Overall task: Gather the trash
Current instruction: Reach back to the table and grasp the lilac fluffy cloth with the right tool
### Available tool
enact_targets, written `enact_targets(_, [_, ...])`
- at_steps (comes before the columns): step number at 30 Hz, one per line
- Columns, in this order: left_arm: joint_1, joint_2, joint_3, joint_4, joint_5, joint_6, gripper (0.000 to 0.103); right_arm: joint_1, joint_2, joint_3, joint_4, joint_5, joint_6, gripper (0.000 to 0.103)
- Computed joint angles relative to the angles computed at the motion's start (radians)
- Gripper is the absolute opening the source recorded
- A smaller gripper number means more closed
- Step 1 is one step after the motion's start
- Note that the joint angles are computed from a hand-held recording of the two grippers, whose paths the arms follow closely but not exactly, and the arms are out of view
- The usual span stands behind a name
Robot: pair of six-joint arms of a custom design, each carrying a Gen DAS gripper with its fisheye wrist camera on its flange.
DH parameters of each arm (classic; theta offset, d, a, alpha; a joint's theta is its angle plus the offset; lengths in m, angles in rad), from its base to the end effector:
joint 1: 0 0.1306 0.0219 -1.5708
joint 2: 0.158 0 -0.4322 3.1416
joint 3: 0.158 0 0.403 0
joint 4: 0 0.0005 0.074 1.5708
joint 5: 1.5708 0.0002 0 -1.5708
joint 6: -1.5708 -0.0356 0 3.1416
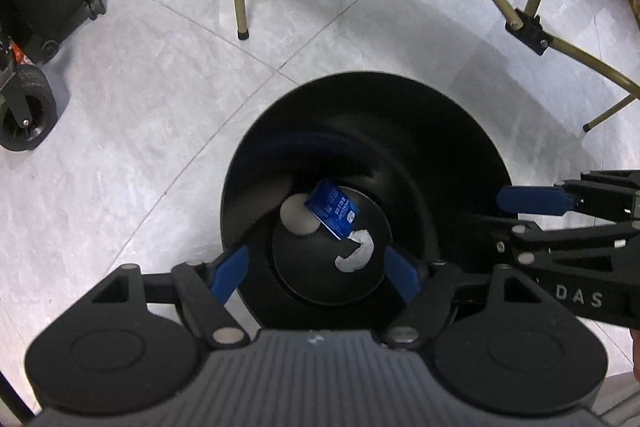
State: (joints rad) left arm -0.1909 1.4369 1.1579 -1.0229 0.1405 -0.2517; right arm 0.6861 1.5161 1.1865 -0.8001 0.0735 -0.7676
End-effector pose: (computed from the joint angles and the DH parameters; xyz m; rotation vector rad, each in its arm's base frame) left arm 0.4394 -0.0905 0.3463 0.6550 2.7870 -0.1896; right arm 0.3845 0.3108 0.3310 0.1344 2.7415 0.3335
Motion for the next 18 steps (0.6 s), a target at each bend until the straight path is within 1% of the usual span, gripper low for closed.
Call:
enact_targets(2, [0.006, -0.013, -0.001, 0.008, 0.006, 0.004, 0.079, 0.006, -0.011, 0.000, -0.003, 0.016, 0.007, 0.044])
enact_targets(4, [0.008, -0.039, -0.010, 0.034, 0.004, 0.001, 0.079, 0.014, -0.026, 0.000, -0.008, 0.040, 0.009, 0.044])
enact_targets(6, [0.003, -0.083, -0.035, 0.100, -0.012, -0.006, 0.081, 0.024, -0.055, -0.003, -0.003, 0.071, 0.010, 0.044])
enact_targets(7, [0.000, -0.108, -0.050, 0.140, -0.015, -0.009, 0.083, 0.031, -0.069, -0.001, -0.004, 0.091, 0.013, 0.044])
enact_targets(9, [-0.007, -0.157, -0.079, 0.214, -0.012, -0.023, 0.084, 0.049, -0.107, -0.004, -0.007, 0.144, 0.020, 0.045])
enact_targets(10, [-0.012, -0.178, -0.088, 0.241, -0.009, -0.017, 0.084, 0.060, -0.129, -0.005, -0.007, 0.172, 0.027, 0.045])
enact_targets(12, [-0.017, -0.213, -0.094, 0.271, 0.026, 0.004, 0.084, 0.083, -0.183, -0.015, -0.006, 0.228, 0.036, 0.045])
enact_targets(13, [-0.021, -0.232, -0.096, 0.286, 0.051, 0.017, 0.084, 0.089, -0.205, -0.017, -0.007, 0.245, 0.043, 0.047])
enact_targets(14, [-0.029, -0.256, -0.102, 0.313, 0.072, 0.037, 0.084, 0.100, -0.235, -0.025, -0.007, 0.270, 0.049, 0.053])
enact_targets(15, [-0.037, -0.280, -0.111, 0.342, 0.091, 0.057, 0.084, 0.113, -0.269, -0.037, 0.000, 0.301, 0.049, 0.055])
enact_targets(18, [-0.069, -0.336, -0.124, 0.409, 0.156, 0.114, 0.084, 0.144, -0.366, -0.072, 0.017, 0.395, 0.032, 0.055])
